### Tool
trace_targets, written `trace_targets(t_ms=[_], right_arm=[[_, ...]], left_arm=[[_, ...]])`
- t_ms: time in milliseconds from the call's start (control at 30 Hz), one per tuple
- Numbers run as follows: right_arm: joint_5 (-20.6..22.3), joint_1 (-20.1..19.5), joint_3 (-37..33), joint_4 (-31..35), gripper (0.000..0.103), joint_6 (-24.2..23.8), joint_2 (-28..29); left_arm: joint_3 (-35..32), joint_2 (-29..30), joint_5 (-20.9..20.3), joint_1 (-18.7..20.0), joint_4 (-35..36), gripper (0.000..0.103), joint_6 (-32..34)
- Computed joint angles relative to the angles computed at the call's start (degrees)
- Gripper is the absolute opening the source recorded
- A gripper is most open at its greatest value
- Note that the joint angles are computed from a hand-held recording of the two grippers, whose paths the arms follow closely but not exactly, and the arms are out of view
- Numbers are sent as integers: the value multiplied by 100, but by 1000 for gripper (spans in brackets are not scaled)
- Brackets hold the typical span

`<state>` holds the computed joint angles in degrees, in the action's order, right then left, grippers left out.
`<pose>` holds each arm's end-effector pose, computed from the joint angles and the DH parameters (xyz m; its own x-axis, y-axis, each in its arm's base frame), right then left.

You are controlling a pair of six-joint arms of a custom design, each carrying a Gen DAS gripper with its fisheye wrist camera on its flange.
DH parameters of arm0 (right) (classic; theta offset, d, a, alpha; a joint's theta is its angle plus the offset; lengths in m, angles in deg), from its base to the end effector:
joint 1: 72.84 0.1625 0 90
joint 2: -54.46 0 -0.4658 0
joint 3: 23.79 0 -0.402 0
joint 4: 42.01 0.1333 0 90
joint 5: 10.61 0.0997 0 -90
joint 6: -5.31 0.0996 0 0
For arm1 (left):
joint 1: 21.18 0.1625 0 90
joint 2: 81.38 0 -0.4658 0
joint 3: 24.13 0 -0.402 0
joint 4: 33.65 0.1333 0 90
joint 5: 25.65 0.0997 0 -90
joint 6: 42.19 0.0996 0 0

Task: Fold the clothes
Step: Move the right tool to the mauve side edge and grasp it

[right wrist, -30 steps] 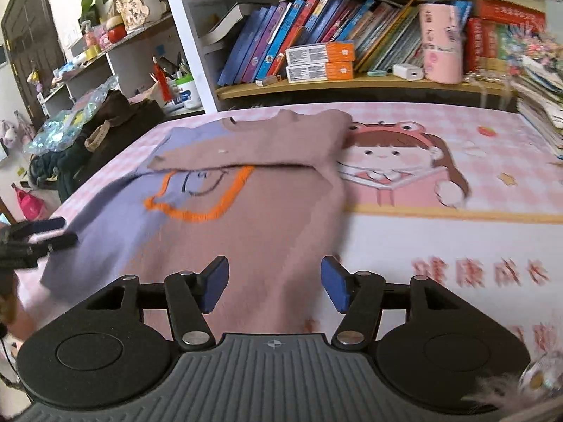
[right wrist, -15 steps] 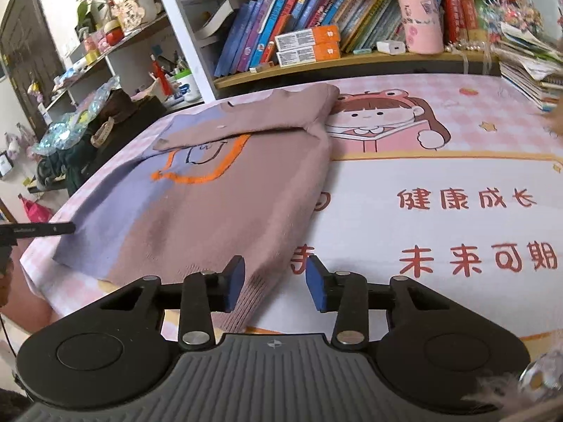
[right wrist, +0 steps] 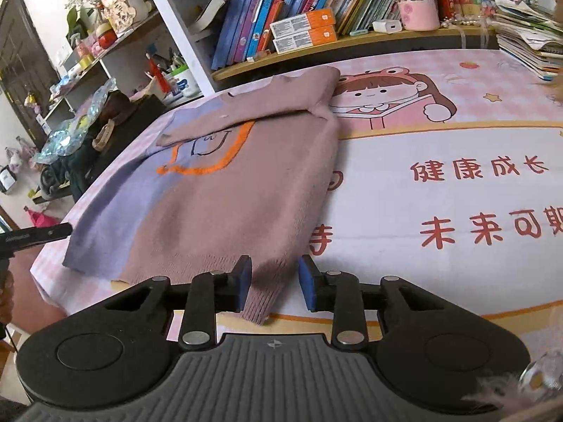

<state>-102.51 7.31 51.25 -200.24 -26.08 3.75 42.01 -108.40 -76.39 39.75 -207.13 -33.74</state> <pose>-0.0091 -0.8125 0.3548 -0.9014 -0.2045 0.3816 -0.4056 0.7069 -0.5795 -0.2424 -0.8401 0.1350 -0.8310 0.0814 -0.5503 0.4746 0.6197 -0.6251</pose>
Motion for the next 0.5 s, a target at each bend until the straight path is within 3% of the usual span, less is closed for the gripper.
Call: trace_targets(t_ms=[233, 500], right_arm=[[-354, 50, 103, -165, 31, -5, -80], [-433, 109, -72, -106, 31, 112, 68]], left_arm=[[330, -62, -292, 88, -659, 38, 327], [175, 53, -482, 194, -452, 35, 237]])
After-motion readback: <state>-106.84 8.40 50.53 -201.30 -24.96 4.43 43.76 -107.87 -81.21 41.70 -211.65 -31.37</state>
